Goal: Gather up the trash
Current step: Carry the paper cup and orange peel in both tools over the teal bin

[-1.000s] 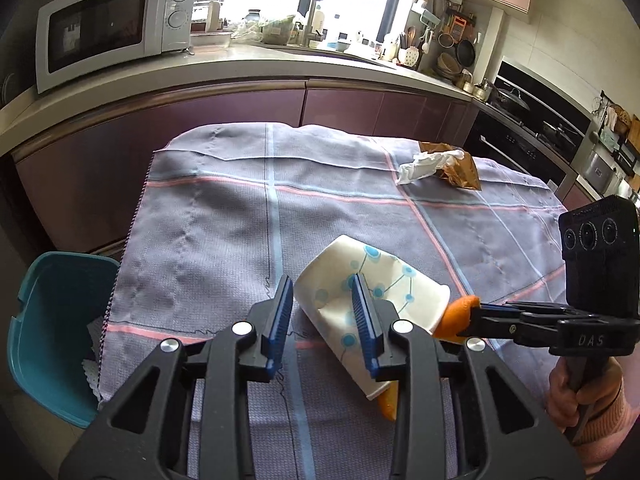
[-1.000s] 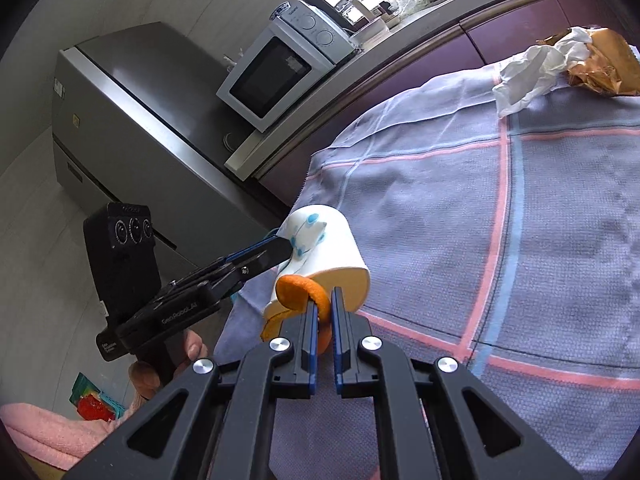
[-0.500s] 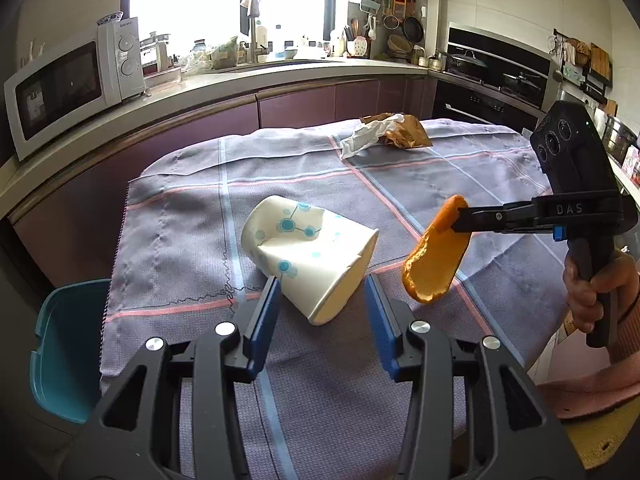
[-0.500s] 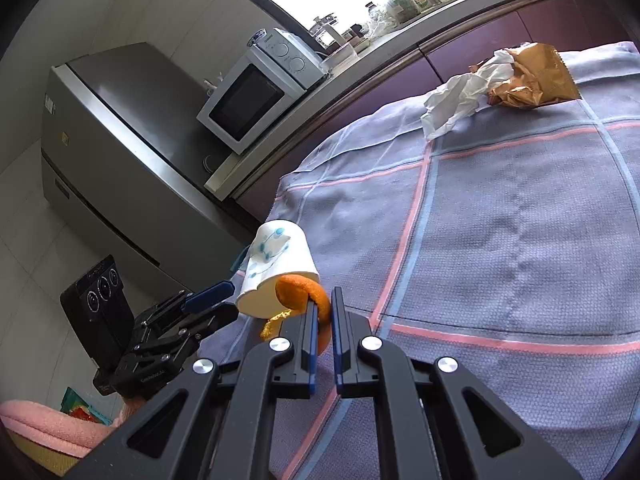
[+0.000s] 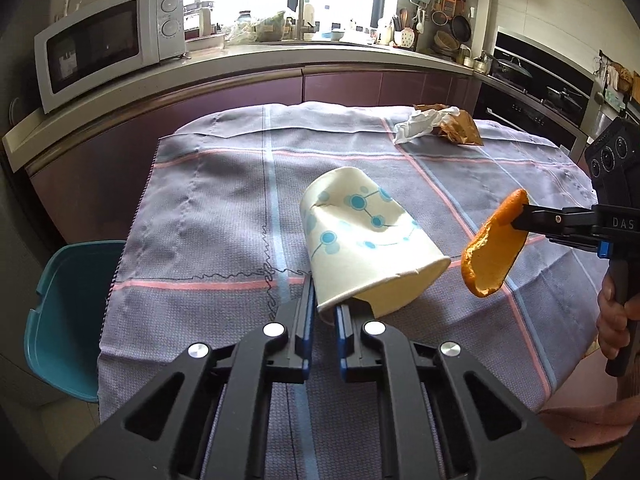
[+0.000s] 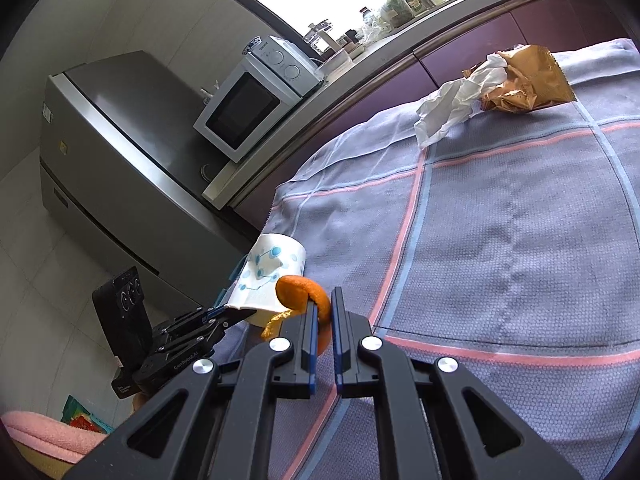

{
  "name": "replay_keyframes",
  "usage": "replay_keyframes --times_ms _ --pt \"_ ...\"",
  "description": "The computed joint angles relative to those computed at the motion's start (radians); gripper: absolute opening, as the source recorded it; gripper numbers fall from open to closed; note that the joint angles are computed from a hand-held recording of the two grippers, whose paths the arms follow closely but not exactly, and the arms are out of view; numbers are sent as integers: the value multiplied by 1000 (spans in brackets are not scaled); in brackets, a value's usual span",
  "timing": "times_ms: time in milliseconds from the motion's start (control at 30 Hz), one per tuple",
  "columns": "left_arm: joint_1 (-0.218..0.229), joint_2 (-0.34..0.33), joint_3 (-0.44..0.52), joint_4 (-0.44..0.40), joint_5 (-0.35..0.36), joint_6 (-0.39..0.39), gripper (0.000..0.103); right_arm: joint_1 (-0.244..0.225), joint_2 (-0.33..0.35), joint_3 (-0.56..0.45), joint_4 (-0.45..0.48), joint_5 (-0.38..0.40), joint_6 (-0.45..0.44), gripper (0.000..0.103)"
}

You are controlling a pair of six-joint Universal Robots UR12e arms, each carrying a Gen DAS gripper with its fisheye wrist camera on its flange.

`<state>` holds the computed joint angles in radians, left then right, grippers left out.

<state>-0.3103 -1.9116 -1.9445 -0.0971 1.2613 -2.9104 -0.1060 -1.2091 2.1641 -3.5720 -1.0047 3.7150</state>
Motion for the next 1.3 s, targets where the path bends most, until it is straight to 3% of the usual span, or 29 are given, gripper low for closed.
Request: replay_keyframes --times_ms 767,1300 --pt "30 49 -35 86 -29 -53 3 29 -3 -42 6 -5 -31 6" --pt "80 91 -73 157 37 -92 3 73 40 -148 53 54 -72 6"
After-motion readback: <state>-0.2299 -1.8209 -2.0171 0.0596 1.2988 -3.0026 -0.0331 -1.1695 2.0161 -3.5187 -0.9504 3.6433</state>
